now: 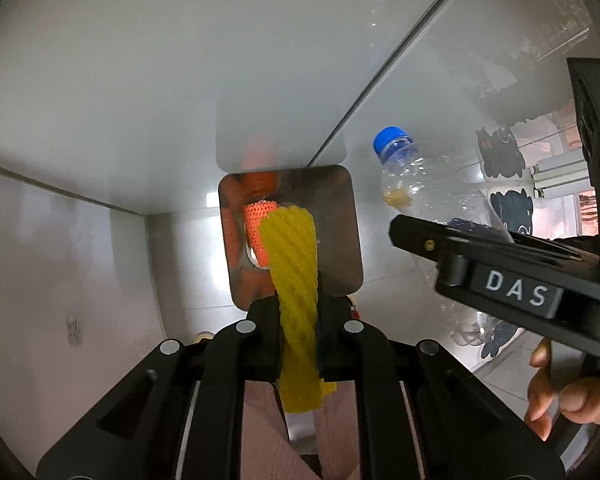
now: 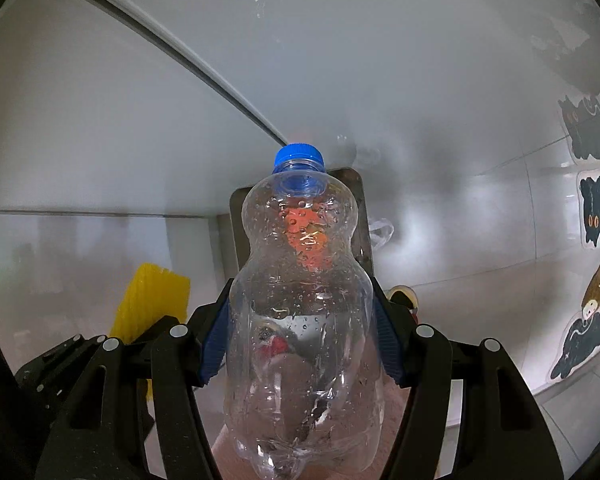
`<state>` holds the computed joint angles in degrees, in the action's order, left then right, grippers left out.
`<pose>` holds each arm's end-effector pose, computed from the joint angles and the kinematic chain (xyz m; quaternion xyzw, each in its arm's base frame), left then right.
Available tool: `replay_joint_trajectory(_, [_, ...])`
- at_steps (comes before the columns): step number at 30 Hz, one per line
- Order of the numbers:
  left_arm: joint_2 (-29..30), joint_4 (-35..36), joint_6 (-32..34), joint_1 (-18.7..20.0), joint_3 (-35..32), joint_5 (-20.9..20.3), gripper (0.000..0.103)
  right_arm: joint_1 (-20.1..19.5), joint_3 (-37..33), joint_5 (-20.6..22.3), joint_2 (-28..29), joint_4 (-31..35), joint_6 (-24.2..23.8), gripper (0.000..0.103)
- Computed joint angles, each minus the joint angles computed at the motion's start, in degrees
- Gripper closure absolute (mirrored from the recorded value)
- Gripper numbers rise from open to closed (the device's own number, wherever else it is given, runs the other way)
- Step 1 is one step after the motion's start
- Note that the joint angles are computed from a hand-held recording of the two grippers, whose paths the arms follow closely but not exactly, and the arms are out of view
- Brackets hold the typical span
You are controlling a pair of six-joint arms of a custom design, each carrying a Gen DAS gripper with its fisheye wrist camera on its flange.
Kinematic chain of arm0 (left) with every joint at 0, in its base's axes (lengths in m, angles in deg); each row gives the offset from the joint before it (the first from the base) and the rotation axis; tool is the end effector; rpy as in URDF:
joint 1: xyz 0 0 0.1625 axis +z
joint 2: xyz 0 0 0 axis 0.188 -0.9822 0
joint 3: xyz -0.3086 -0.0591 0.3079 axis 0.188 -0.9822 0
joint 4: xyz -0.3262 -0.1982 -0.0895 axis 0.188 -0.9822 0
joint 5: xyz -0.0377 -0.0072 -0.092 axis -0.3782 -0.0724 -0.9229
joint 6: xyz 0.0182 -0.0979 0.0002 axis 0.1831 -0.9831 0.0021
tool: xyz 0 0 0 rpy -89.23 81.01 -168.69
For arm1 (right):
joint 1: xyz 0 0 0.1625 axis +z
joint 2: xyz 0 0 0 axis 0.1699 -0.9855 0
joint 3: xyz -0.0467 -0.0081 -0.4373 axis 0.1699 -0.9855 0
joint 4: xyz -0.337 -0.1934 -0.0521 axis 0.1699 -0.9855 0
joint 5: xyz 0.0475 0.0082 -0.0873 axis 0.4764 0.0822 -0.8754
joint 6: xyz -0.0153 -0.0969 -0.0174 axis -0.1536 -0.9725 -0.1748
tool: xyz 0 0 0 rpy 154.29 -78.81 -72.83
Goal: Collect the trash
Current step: 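Lower the yellow net and clear bottle over the bin and open both grippers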
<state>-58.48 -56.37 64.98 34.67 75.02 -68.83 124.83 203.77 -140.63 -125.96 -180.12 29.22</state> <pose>-0.0644 -0.3079 0.2755 0.3146 0.9020 0.1217 0.2694 0.3572 -0.2419 -0.0217 -0.3124 -0.9054 0.1722 0.2303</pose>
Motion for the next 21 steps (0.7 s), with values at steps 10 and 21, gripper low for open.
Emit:
replay_joint_trajectory(10, [-0.39,1.21,-0.37,-0.29,-1.19,1.13,0.061,1.27,-0.30,-1.36,-1.40,2.65,2.56,0.032])
replay_joint_trajectory(21, [-2.76,3.67,-0.19,-2.56,-4.68,0.80,0.037,4.54,-3.00,-3.97,-5.46,10.38,4.50,0.031])
